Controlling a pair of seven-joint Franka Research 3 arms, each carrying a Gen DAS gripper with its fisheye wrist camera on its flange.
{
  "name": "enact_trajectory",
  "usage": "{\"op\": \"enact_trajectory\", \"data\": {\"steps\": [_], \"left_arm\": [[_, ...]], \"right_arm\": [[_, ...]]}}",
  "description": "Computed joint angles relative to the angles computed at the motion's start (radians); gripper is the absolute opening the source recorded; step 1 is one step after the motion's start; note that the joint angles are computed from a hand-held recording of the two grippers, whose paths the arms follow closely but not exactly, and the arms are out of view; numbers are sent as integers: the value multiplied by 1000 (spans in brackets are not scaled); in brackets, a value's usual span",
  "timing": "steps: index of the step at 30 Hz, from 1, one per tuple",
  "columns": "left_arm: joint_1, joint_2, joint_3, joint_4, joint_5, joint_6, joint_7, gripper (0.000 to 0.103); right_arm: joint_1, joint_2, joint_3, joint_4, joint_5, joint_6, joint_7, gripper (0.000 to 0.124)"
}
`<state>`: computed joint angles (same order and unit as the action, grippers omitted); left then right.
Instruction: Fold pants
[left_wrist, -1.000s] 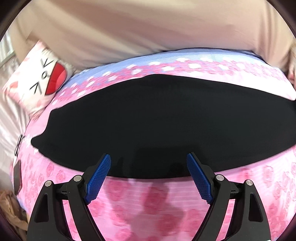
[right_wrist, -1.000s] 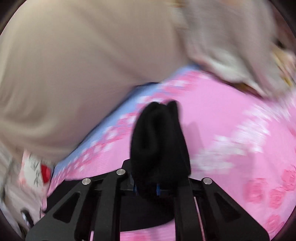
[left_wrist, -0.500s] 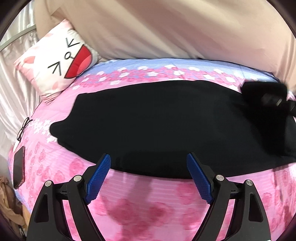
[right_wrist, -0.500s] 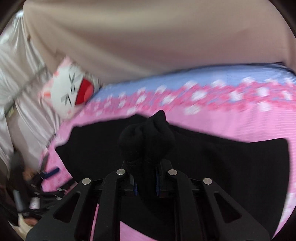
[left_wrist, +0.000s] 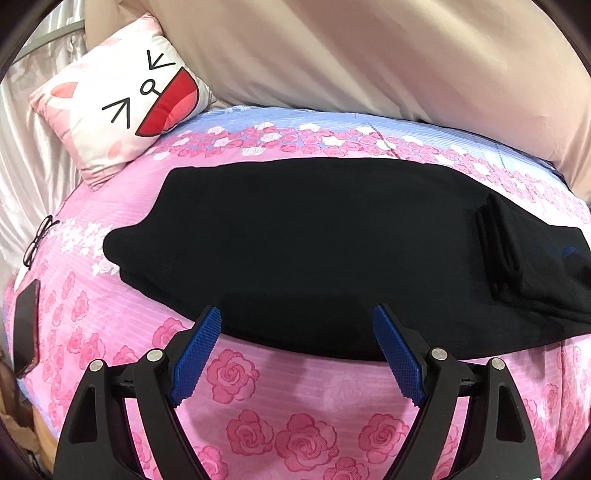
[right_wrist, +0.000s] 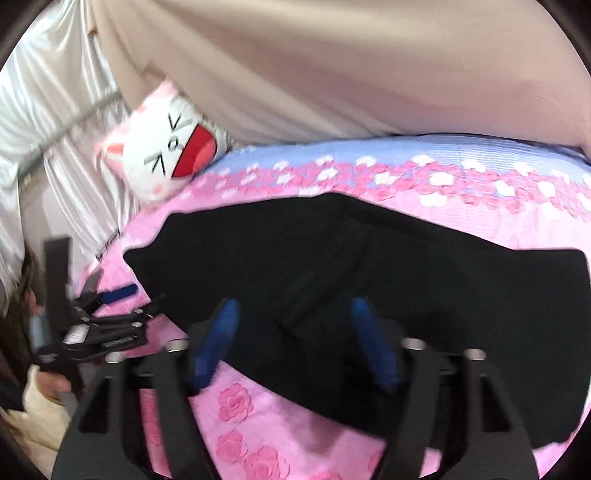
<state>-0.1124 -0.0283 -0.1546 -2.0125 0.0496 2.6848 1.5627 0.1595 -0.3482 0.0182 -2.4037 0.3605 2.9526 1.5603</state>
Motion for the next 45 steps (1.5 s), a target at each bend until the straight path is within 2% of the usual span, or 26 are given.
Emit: {"op": "enact_trajectory", "data": {"steps": [1,4,7,10,11,13,14,16,18,20,21,23,25,32,34,35,36,37,38,40,41,42,45], "left_arm": [[0,3,1,2,-9,-1,10,82],[0,9,0,3,-17,-3,17,82],[2,5,0,-1,-20,-3,24,82],[7,-8,5,-14,-20,2,32,82],[9,-12,8,-18,-22,3,34,82],[15,-23,15,-29,-30,3,42,82],[18,-27,17,-33,-29,4,40,82],[23,-29,23,-37,-34,0,40,82],[27,-25,26,-35,-40,-6,39,82],[29,-20,26,-31,-44,-12,39,82],[30,-19,26,-32,-46,-13,40,82],[32,-19,27,-33,-58,-13,52,82],[33,-21,27,-36,-62,-7,59,82],[40,-16,28,-26,-55,3,44,82],[42,-14,28,-24,-49,4,41,82],[43,-12,28,-23,-47,4,39,82],[45,-11,28,-22,-36,1,27,82],[48,-12,29,-23,-28,-3,20,82],[51,-13,31,-26,-26,-4,16,82],[61,-21,41,-37,-32,-4,15,82],[67,-24,46,-43,-32,-3,13,82],[77,-28,52,-51,-22,-4,-1,82],[96,-40,66,-68,-26,-23,-17,82]], "right_arm": [[-57,6,34,4,-51,-8,61,48],[-97,63,53,47,-99,-24,125,45],[-85,134,50,102,-135,-30,144,45],[-69,193,62,163,-195,-72,187,46],[-69,197,69,163,-242,-68,214,56],[-108,200,115,164,-442,-69,337,82],[-129,202,141,169,-559,-78,406,84],[-119,219,145,185,-649,-108,446,83],[-131,236,156,200,-800,-138,557,72],[-144,244,166,215,-989,-174,691,51],[-134,240,152,213,-989,-174,702,47],[-108,232,110,206,-927,-150,687,27],[-87,228,82,204,-866,-123,669,17],[-26,304,77,300,-844,-119,635,12],[5,349,67,336,-801,-143,580,12],[6,375,75,355,-819,-160,575,15],[38,377,47,355,-907,-152,626,17],[52,373,41,358,-927,-167,626,27],[63,357,39,353,-923,-171,617,45],[70,323,40,335,-987,-136,671,69],[71,309,49,340,-1039,-131,698,77],[76,307,59,357,-1048,-129,676,77],[115,369,80,459,-871,-150,435,78]]}}
